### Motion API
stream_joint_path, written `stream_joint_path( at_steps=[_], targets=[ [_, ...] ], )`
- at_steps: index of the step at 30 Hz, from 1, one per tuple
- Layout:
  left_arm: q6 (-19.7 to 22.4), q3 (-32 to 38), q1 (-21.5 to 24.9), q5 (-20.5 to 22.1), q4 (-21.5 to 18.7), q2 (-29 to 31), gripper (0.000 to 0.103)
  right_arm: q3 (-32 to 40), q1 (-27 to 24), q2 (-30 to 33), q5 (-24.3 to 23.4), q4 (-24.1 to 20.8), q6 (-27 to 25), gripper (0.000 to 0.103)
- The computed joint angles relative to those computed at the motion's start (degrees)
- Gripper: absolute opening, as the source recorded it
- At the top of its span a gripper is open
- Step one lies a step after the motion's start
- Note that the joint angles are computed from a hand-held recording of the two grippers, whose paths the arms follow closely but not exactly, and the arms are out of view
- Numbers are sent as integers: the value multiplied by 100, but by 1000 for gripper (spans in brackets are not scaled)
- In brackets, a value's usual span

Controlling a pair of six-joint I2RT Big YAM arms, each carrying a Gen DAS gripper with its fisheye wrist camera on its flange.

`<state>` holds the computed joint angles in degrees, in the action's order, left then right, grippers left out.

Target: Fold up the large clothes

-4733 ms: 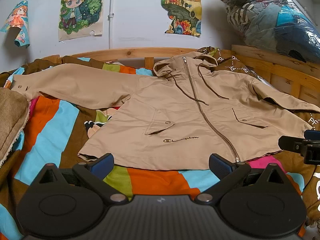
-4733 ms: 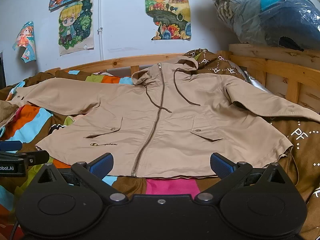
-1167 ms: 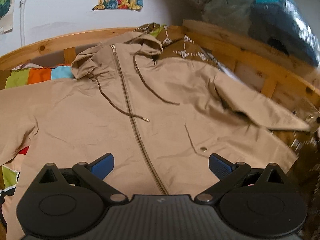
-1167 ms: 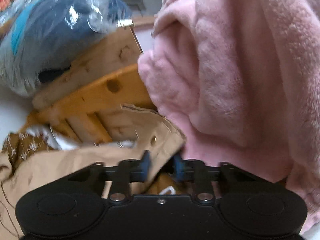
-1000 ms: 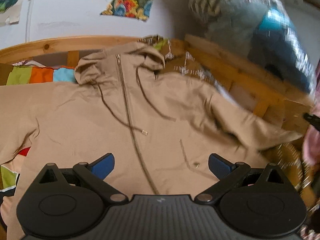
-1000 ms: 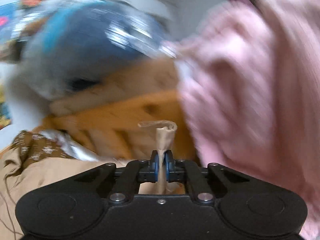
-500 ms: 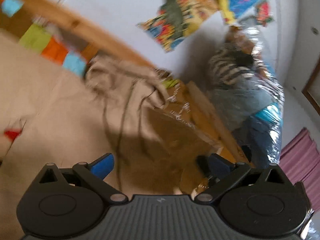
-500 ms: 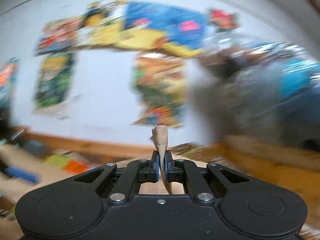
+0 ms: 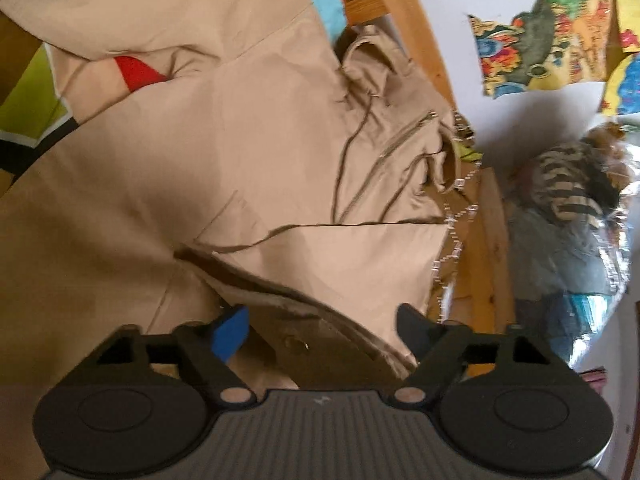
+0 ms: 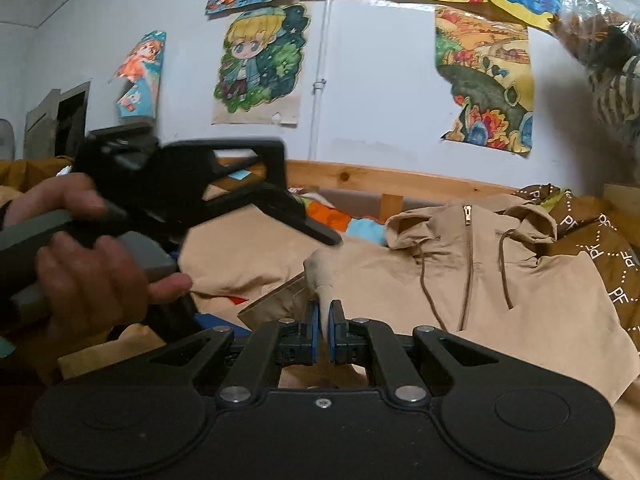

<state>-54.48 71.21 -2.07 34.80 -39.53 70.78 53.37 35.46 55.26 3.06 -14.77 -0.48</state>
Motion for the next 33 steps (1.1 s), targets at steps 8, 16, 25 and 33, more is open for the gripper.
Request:
stream_joint_path(
  at_steps=[8, 16, 25, 33],
  targets=[
    [2003, 778, -426, -1445, -918, -47, 3, 213, 252, 61, 23, -437, -443, 8],
    [3663, 695, -525, -3045, -892, -382, 3, -9, -166, -423, -345, -591, -1191, 64],
    [3604, 217, -789, -3775, -1313, -278, 3, 1060, -2202, 754, 198, -1710, -1171, 86],
    [3543, 279, -835, -3748, -1177, -292, 3, 1751, -2748, 1837, 508, -1856, -1955, 30]
  ],
)
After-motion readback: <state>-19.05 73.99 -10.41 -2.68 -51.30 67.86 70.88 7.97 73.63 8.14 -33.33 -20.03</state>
